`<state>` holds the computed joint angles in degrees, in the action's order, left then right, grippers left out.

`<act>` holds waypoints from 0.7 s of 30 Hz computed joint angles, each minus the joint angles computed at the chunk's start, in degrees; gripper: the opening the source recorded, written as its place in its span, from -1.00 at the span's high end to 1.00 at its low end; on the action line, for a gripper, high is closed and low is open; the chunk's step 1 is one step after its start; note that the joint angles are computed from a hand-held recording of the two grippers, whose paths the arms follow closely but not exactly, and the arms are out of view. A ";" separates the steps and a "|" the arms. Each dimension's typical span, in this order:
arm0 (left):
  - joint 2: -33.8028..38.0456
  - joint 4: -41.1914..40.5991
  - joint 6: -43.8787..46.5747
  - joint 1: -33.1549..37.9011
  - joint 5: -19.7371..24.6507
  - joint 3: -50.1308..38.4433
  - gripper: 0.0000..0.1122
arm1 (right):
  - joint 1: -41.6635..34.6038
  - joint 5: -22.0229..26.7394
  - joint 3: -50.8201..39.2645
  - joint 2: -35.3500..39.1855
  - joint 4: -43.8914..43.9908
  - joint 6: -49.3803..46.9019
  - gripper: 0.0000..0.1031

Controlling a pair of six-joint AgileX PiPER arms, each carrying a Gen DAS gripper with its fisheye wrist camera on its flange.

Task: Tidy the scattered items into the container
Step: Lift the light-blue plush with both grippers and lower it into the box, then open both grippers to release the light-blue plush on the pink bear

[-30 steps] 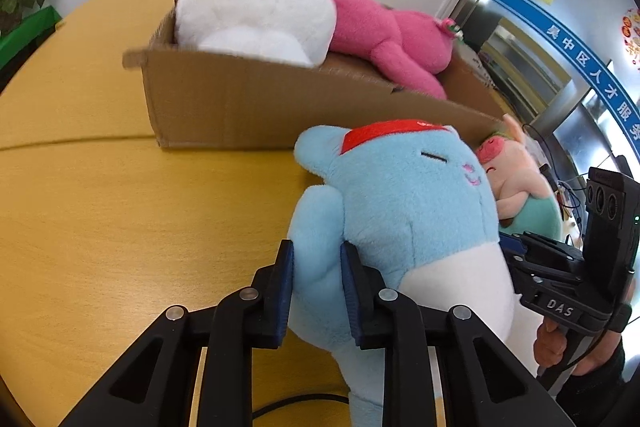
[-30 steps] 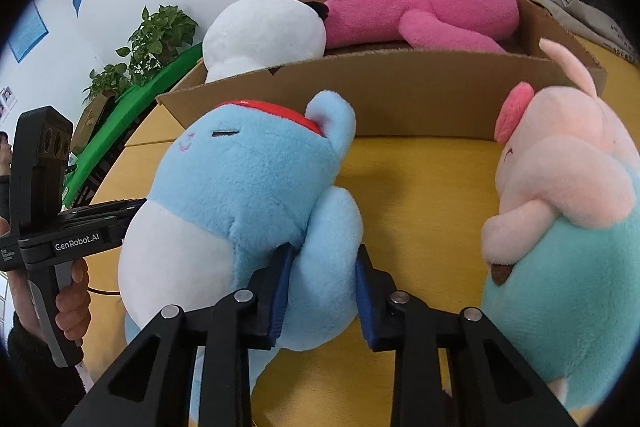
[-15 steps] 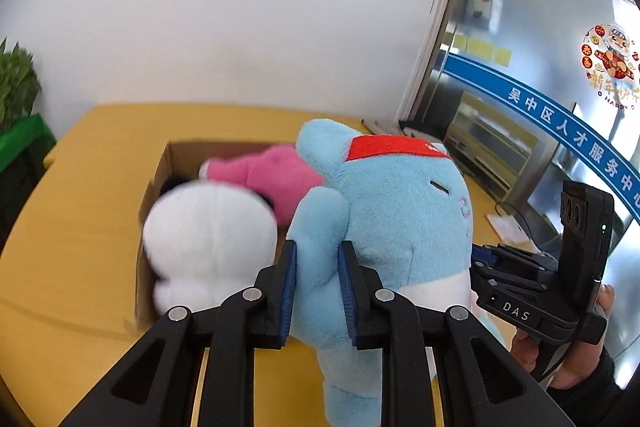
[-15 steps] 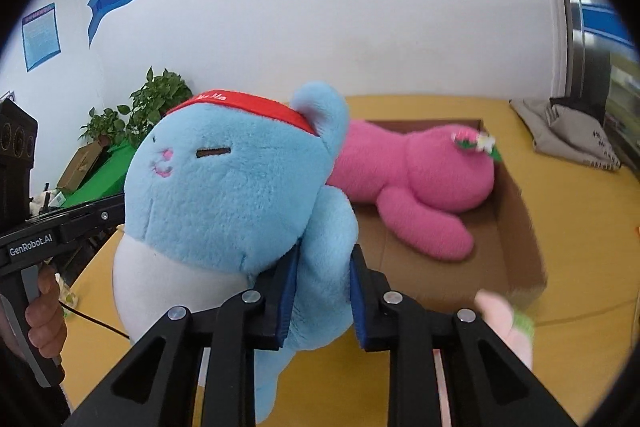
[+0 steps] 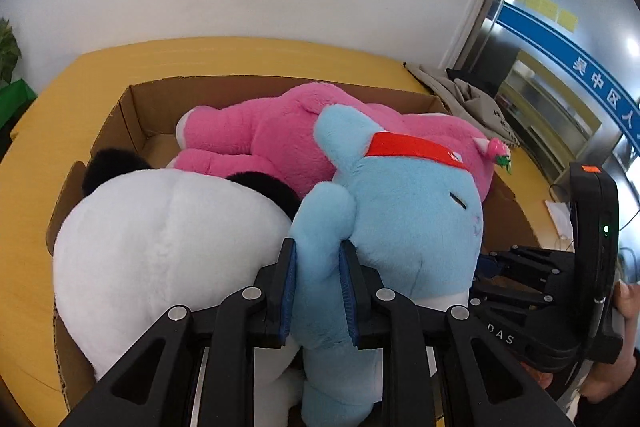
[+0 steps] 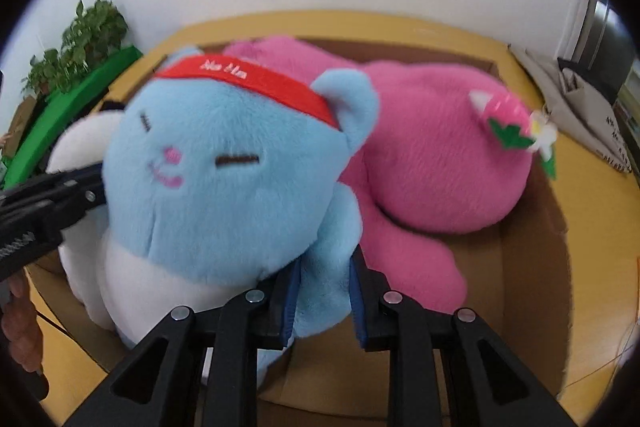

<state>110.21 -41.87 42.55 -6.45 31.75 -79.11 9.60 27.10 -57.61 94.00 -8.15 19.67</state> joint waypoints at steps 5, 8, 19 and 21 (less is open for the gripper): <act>-1.66 5.00 -3.48 -1.46 -1.37 1.56 0.53 | -2.98 0.59 1.00 -2.15 6.11 -6.61 0.38; -4.75 4.87 -2.44 -1.46 -2.42 4.46 0.32 | -4.82 -0.40 4.53 -6.01 8.82 -9.99 0.06; -9.96 -3.68 9.26 -0.85 -0.77 17.41 0.09 | -0.51 1.21 12.44 -12.01 5.12 -2.62 -0.51; -9.43 -6.51 11.39 0.57 0.53 18.76 0.06 | 2.01 1.60 13.17 -13.21 -2.12 5.66 -0.51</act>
